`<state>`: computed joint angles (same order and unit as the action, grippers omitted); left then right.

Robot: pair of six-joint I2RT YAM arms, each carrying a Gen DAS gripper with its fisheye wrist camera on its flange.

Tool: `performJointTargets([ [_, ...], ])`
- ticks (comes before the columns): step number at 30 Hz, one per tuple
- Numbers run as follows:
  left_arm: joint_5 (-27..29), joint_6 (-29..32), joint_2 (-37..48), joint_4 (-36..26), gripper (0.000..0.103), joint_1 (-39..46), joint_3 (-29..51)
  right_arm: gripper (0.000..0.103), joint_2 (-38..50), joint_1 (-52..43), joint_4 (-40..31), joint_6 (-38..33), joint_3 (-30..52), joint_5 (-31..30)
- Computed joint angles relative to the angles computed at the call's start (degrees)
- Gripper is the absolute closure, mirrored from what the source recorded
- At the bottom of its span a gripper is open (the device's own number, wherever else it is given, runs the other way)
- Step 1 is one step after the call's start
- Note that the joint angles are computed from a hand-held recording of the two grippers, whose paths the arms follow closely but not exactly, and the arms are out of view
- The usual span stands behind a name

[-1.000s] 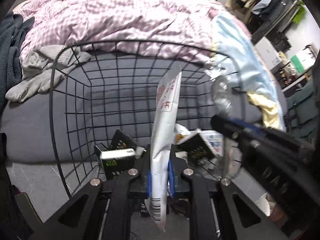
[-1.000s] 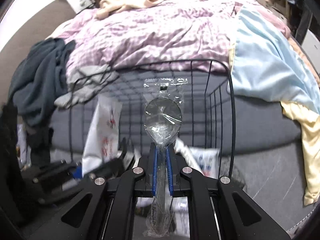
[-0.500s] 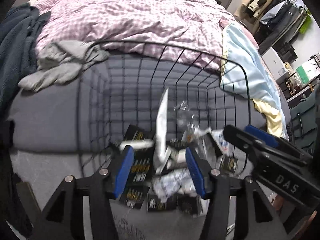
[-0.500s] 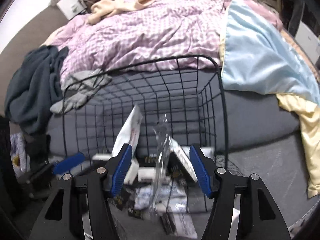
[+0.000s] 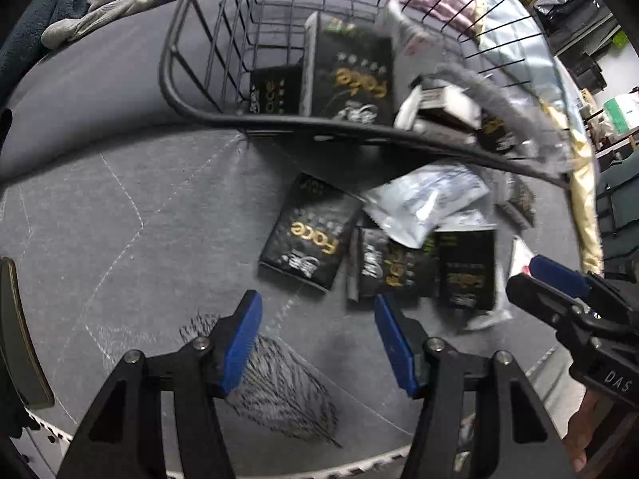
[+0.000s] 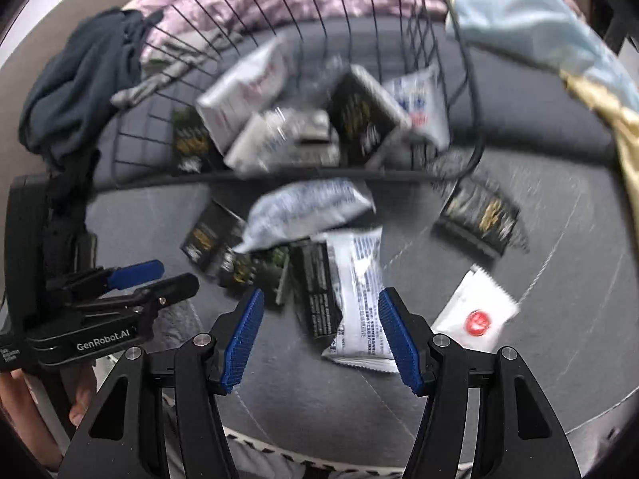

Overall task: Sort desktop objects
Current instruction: 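Grasp a black Face tissue pack with the left tool while the right tool grasps a white-topped black box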

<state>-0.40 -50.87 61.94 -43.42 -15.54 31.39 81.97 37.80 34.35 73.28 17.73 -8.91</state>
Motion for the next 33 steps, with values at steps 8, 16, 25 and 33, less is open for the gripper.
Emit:
performJointTargets([
  [8,3.3,6.1,4.7,7.0,0.039,7.5,-2.2,0.043,8.2,-0.5,3.0,-1.3,4.3,-2.3],
  [16,3.9,7.3,7.2,10.6,0.036,9.8,-3.0,0.057,11.3,-0.8,1.2,-1.4,7.4,-2.7],
  [25,1.3,6.8,7.7,11.1,0.029,7.7,-4.2,0.060,10.2,-0.1,-2.9,-3.4,9.0,-2.9],
  [33,-1.4,1.9,4.1,3.8,0.051,-2.7,-4.7,0.083,8.7,1.9,3.5,-3.4,6.0,-5.8],
])
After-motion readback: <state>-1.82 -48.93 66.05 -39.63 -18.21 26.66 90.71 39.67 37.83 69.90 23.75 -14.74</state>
